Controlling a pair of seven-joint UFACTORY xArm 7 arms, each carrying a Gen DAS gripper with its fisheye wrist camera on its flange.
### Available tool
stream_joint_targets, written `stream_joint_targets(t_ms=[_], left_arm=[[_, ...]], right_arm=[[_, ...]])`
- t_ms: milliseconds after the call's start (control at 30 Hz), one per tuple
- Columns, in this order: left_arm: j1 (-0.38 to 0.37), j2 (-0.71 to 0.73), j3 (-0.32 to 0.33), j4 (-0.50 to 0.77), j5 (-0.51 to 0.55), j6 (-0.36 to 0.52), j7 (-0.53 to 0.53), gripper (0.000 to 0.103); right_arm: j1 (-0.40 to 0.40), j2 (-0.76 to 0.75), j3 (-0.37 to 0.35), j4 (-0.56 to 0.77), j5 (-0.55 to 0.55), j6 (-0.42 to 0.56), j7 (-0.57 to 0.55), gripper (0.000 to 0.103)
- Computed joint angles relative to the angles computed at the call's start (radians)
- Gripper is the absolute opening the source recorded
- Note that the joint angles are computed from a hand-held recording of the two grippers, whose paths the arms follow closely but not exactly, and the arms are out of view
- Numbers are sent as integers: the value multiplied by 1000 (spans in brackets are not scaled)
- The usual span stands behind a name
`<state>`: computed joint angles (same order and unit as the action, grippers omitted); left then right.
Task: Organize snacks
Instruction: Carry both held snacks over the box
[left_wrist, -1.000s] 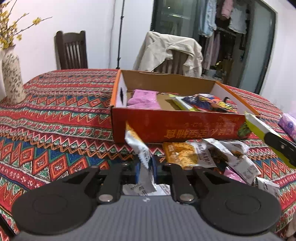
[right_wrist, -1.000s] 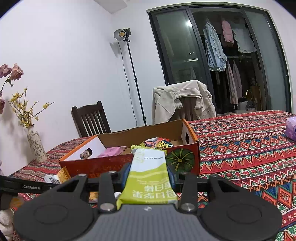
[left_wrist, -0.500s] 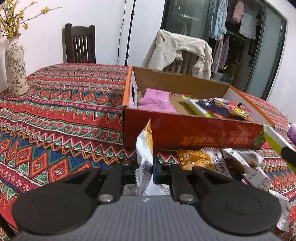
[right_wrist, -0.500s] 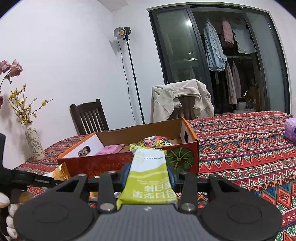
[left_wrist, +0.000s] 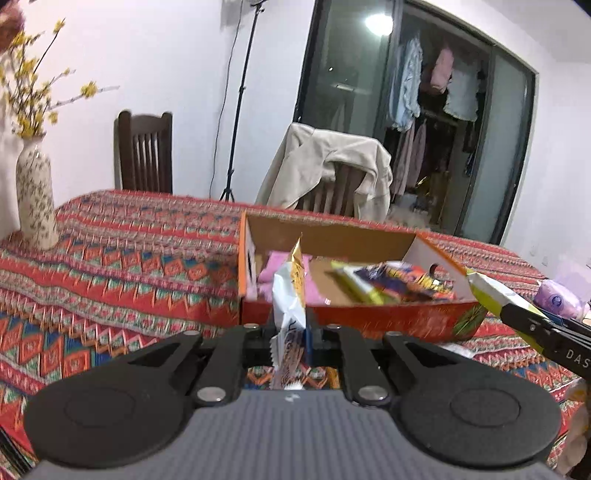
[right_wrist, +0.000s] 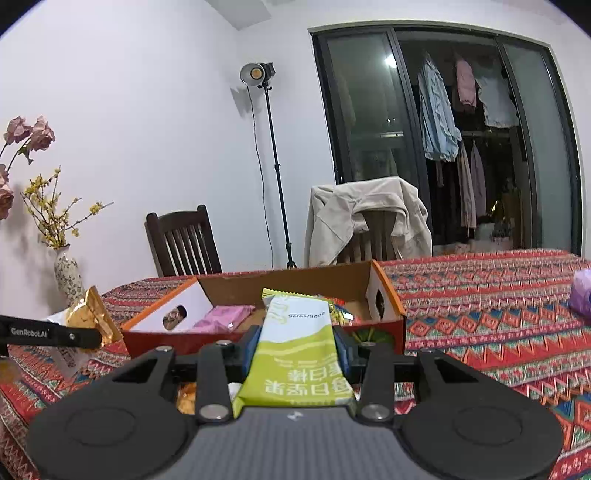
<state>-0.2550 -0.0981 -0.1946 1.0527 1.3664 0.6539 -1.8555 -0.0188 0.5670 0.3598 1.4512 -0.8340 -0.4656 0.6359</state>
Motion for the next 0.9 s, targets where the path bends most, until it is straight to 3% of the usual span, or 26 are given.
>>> stream_joint_targets(t_ms=[267,467,567,700,900], left_arm=[[5,45,19,105,31,-24,45,12],[-2,106,47,208,69,-53,75,12],[-7,153,68,266,55,-76,100,12],[-15,225,105,351,14,-98,145,12],[-38,306,171,426,13,-101,123,12]], right_arm=[[29,6,-4,80,39,21,-28,39],[13,68,69,201,51,108,-69,39],[-10,132,155,295,48,187,-105,39],[16,218,206,426,88,263,-185,39],[109,393,270,702,163,400,-345,39]])
